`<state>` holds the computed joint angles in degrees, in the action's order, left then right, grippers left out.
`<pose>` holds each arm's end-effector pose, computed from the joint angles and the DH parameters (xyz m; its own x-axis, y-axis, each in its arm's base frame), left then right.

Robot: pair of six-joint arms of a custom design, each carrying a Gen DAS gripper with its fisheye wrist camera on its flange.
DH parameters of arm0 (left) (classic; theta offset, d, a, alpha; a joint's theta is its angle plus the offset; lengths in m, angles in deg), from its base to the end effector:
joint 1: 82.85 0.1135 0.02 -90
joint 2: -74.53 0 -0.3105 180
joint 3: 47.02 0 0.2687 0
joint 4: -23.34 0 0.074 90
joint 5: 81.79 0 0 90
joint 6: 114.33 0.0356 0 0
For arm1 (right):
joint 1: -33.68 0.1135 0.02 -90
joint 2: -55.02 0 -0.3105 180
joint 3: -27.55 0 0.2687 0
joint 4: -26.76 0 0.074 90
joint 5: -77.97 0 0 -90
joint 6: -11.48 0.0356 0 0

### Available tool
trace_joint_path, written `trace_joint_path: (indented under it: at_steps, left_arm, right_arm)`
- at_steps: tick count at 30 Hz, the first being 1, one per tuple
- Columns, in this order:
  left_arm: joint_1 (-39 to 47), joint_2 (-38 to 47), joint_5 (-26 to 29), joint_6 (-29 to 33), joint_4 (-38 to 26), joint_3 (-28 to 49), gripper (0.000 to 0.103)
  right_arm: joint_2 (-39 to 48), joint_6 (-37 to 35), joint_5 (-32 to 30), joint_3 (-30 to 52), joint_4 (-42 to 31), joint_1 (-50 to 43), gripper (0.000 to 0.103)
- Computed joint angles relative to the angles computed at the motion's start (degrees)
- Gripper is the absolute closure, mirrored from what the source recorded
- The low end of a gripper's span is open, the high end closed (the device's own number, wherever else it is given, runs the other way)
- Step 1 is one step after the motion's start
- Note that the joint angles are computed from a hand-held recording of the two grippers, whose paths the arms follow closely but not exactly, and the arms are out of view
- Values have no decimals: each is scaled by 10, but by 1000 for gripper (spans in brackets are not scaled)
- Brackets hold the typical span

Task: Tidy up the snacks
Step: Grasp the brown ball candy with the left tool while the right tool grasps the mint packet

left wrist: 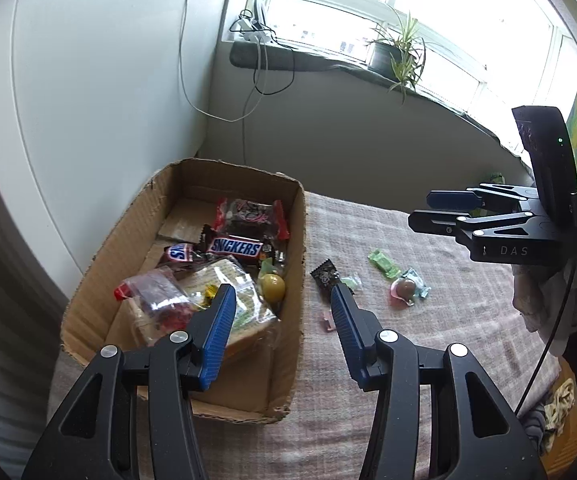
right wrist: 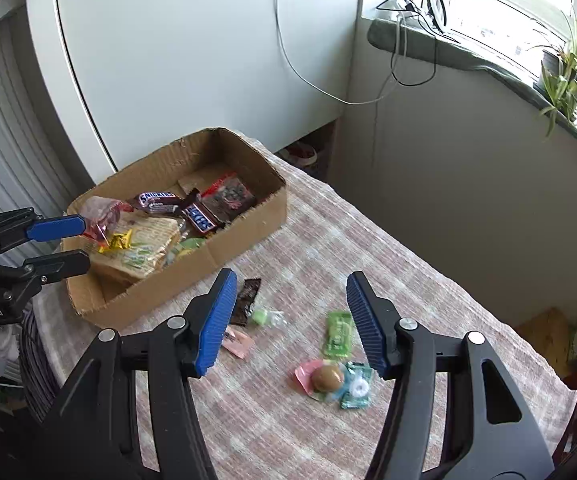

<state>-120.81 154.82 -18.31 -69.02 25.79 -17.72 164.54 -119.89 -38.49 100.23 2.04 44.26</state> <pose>0.1729 -0.1147 0.1314 -0.6432 -0.2963 -0.7060 -0.1900 0.9550 -0.2277 0.3797 0.0871 0.1520 -0.4022 -0.6770 -0.6163 -0.8512 0.5245 -0.0207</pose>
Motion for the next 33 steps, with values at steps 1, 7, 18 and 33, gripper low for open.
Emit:
trace_joint_path:
  at_steps: [1, 7, 18, 33]
  left_arm:
    - [-7, 14, 2, -1, 4, 8, 55]
    - [-40, 98, 15, 2, 34, 60, 55]
    - [-41, 250, 90, 45, 53, 191, 72]
    - [-14, 382, 147, 95, 2, 334, 78]
  right_arm:
    - [4, -6, 0, 2, -2, -11, 43]
    - [43, -31, 0, 23, -13, -70, 43]
    - [118, -100, -8, 59, -54, -120, 54]
    - [170, -153, -1, 87, -64, -121, 66]
